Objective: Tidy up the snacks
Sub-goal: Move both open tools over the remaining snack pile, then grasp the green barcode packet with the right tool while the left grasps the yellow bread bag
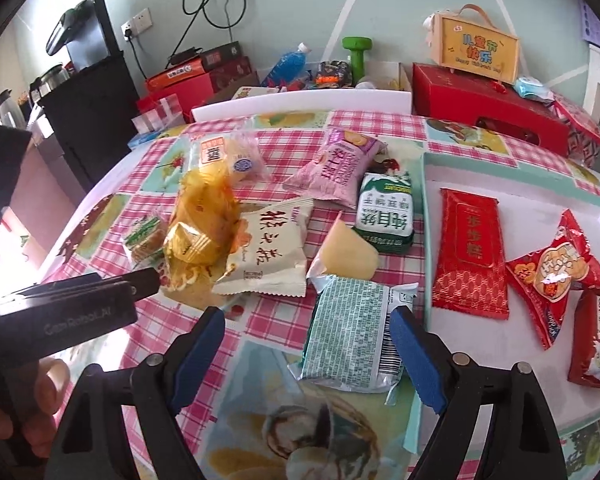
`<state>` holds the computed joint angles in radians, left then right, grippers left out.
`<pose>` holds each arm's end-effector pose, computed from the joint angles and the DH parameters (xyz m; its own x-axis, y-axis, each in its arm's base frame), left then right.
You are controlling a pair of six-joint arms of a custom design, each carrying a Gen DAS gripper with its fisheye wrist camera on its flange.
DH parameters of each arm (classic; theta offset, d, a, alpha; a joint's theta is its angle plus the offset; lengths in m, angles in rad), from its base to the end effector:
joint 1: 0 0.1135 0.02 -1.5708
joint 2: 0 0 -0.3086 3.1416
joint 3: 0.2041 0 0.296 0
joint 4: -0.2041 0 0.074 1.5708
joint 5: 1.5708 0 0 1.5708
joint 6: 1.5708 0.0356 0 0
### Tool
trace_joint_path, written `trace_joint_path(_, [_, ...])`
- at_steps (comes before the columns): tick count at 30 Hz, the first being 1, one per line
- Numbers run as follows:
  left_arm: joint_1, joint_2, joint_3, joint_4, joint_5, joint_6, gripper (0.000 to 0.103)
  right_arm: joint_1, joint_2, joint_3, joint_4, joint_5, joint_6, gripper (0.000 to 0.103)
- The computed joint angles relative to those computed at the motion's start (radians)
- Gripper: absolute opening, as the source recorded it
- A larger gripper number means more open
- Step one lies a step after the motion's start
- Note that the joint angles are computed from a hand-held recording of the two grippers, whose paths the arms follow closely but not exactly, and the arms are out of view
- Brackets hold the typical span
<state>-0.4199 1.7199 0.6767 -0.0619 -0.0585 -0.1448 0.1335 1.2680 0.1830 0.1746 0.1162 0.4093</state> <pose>0.2865 -0.1256 0.1006 -0.8626 0.2274 -0.4519 0.2613 0.9652 -0.0131 0.1824 0.0203 0.0934 -0.7426 0.2991 -0.5992 0.2549 0.9536 0.1601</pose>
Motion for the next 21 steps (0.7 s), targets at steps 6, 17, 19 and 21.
trace_joint_path(6, [0.007,-0.006,-0.003,0.0,-0.007,-0.008,0.073,-0.012,-0.015,-0.009,0.021,-0.07,0.002,0.085])
trace_joint_path(17, [0.029,0.0,-0.003,0.013,0.009,-0.009,0.073,-0.02,-0.009,0.02,-0.061,0.037,0.066,0.082])
trace_joint_path(19, [0.03,-0.003,-0.002,0.016,0.013,-0.015,0.073,-0.021,0.021,0.03,-0.053,0.035,0.068,0.082])
trace_joint_path(21, [0.033,-0.007,0.001,0.022,0.017,-0.019,0.073,-0.016,0.033,0.036,-0.046,0.038,0.07,0.08])
